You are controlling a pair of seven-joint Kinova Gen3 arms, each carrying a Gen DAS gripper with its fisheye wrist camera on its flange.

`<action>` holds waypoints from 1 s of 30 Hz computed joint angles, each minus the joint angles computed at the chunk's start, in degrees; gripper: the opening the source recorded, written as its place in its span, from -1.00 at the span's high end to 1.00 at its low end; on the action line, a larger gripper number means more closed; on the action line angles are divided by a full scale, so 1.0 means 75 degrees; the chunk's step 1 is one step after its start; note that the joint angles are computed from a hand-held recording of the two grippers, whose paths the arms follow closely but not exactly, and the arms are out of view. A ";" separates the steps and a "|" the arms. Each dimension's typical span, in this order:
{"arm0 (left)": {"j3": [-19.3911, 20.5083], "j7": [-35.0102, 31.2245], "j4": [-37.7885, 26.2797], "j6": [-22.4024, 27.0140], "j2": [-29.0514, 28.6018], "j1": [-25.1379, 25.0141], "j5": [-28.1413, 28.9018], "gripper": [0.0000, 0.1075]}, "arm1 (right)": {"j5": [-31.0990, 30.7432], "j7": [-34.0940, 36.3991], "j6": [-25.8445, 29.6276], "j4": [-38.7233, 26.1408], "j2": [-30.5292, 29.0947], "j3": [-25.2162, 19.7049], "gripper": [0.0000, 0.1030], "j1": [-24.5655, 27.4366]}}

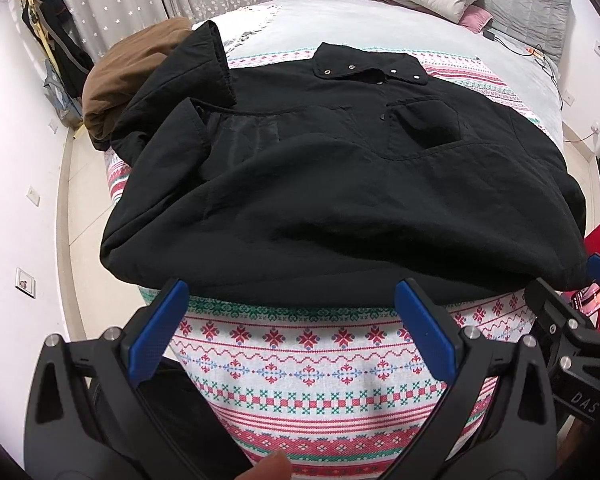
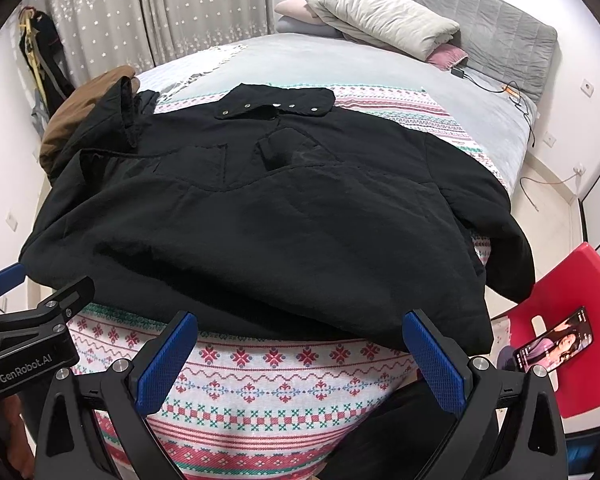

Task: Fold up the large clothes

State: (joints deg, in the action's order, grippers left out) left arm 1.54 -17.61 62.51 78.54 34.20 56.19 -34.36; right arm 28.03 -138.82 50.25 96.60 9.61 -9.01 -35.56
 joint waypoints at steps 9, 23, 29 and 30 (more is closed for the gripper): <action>0.0035 -0.0043 0.0103 -0.0164 -0.0040 -0.0134 0.0084 -0.91 | 0.0081 -0.0108 0.0136 -0.0071 0.0019 0.0014 -1.00 -0.0013; -0.0014 -0.0232 -0.0155 0.0015 0.0122 -0.0090 0.0151 -0.91 | -0.0164 0.0080 -0.0030 0.0020 0.0014 0.0043 -1.00 0.0145; -0.0028 -0.0298 -0.0194 0.0028 0.0150 -0.0086 0.0174 -0.91 | -0.0198 0.0079 -0.0046 0.0031 0.0018 0.0058 -1.00 0.0166; -0.0029 -0.0300 -0.0186 0.0017 0.0144 -0.0090 0.0182 -0.91 | -0.0198 0.0079 -0.0046 0.0031 0.0018 0.0057 -1.00 0.0167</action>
State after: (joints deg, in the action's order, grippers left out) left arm 1.32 -19.86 61.12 78.67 35.28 55.51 -32.99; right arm 26.55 -138.22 49.90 96.83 9.75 -8.59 -34.31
